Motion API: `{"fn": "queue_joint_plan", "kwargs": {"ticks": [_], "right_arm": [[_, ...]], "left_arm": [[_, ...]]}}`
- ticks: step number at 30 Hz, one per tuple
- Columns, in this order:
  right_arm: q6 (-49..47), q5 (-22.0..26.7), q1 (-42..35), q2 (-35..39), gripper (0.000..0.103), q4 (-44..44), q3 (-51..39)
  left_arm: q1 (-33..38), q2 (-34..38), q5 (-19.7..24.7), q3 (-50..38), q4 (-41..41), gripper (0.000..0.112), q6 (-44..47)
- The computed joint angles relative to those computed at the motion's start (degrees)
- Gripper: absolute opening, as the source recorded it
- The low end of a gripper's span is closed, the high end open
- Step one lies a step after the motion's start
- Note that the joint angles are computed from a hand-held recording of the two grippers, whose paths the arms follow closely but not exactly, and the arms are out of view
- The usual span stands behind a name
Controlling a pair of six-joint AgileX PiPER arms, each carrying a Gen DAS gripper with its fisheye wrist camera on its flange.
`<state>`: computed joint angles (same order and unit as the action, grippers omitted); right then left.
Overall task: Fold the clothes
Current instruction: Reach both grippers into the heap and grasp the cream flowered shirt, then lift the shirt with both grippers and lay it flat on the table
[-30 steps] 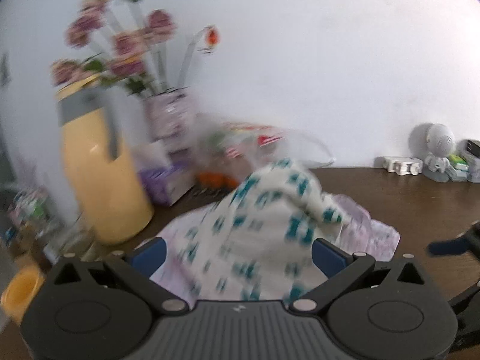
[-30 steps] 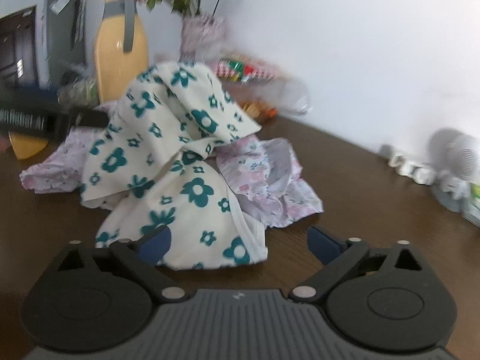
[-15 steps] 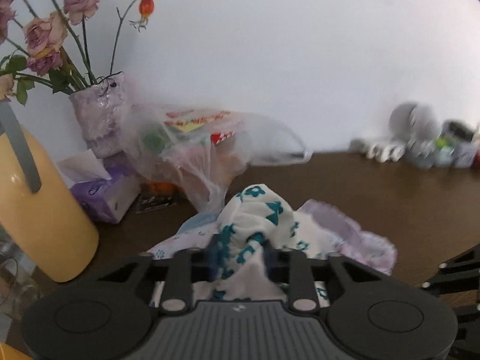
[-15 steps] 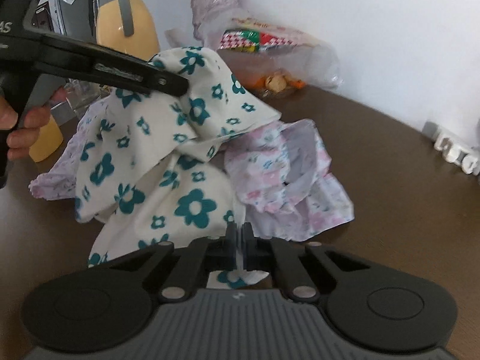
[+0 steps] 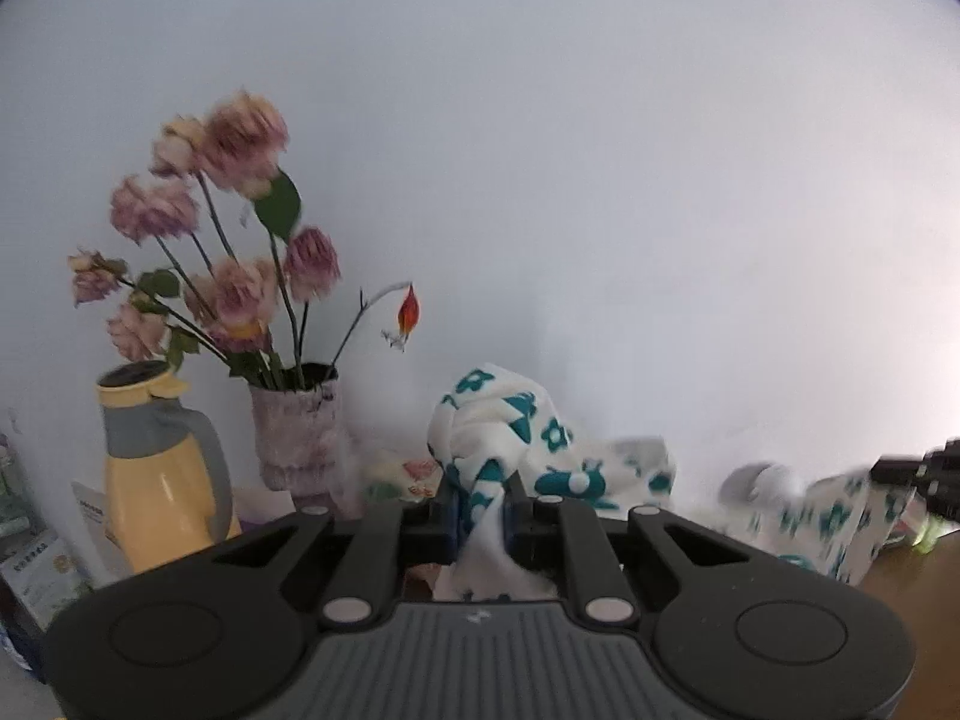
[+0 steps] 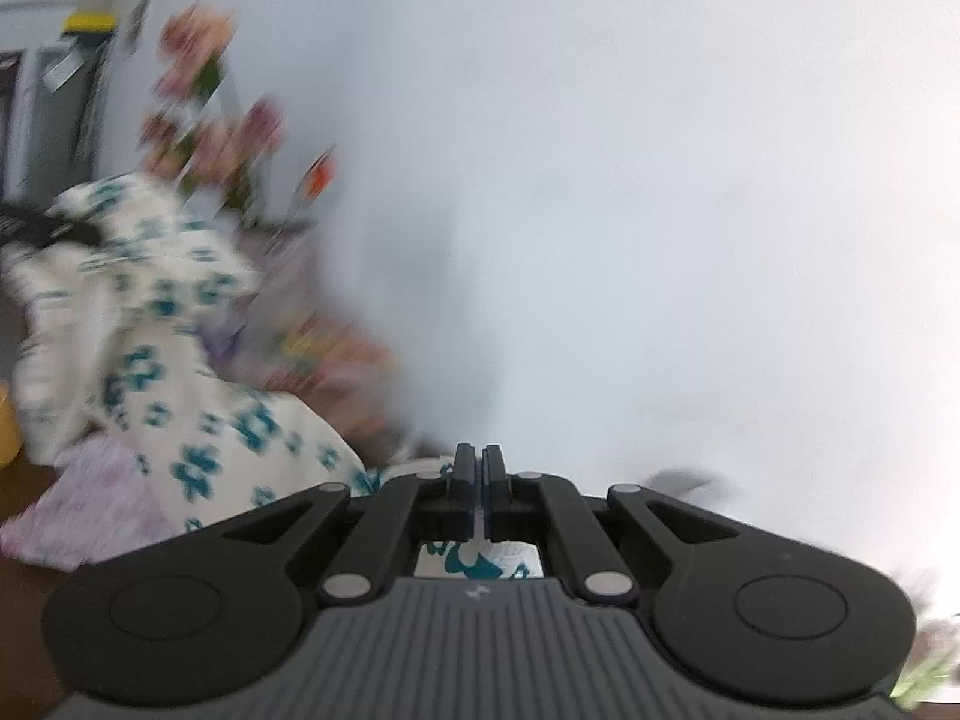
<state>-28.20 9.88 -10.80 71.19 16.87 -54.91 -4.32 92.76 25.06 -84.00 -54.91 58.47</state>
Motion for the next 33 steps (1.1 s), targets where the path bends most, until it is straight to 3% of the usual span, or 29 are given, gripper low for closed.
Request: {"fn": "queue_joint_plan", "kwargs": {"ticks": [4,7,13,15,17,18,19,20,21,24,27,30,33], "right_arm": [[-5.4,4.8,-6.5,-9.1,0.001,2.1,6.9],[-12.8,9.0,-11.3,-13.7,0.001,5.3,14.9],[-25.1,16.6,-17.8,-18.2,0.002,11.2,31.1],[-30.3,21.5,-21.8,-20.0,0.002,13.3,34.4],[-34.2,26.1,-26.4,-21.1,0.007,14.7,35.4],[-35.4,27.9,-28.6,-21.3,0.011,15.7,35.3],[-38.2,30.3,-32.2,-21.2,0.024,18.0,34.6],[-40.7,31.4,-35.0,-20.3,0.042,21.2,33.8],[-42.9,32.3,-37.4,-19.3,0.047,24.4,32.9],[-41.9,30.3,-36.1,-14.3,0.050,29.5,29.1],[-36.4,26.4,-29.8,-4.9,0.051,31.2,23.4],[-25.2,21.8,-22.1,7.2,0.051,26.7,16.9],[-12.6,17.5,-17.6,17.6,0.051,19.7,11.2]], "left_arm": [[3.8,-7.0,4.3,14.3,-11.0,0.012,15.8],[5.8,-7.9,7.7,23.6,-8.3,0.012,17.5],[5.1,-6.5,4.5,34.5,0.8,0.015,16.1],[6.1,-7.9,5.6,34.9,1.9,0.024,15.5],[7.0,-9.7,6.8,35.3,2.2,0.055,15.4],[7.3,-10.9,7.5,35.5,1.1,0.062,16.0],[7.1,-11.7,7.8,35.3,0.2,0.076,16.6],[6.1,-11.8,7.5,34.6,-0.2,0.082,16.8],[4.9,-12.0,7.1,34.1,-0.3,0.083,17.1],[-0.9,-10.1,4.2,31.1,4.3,0.088,13.3],[-7.2,-5.4,0.7,26.9,16.3,0.088,1.9],[-10.1,0.3,-0.5,22.6,28.2,0.088,-9.6],[-8.6,4.6,1.2,19.2,28.5,0.088,-10.1]]}}
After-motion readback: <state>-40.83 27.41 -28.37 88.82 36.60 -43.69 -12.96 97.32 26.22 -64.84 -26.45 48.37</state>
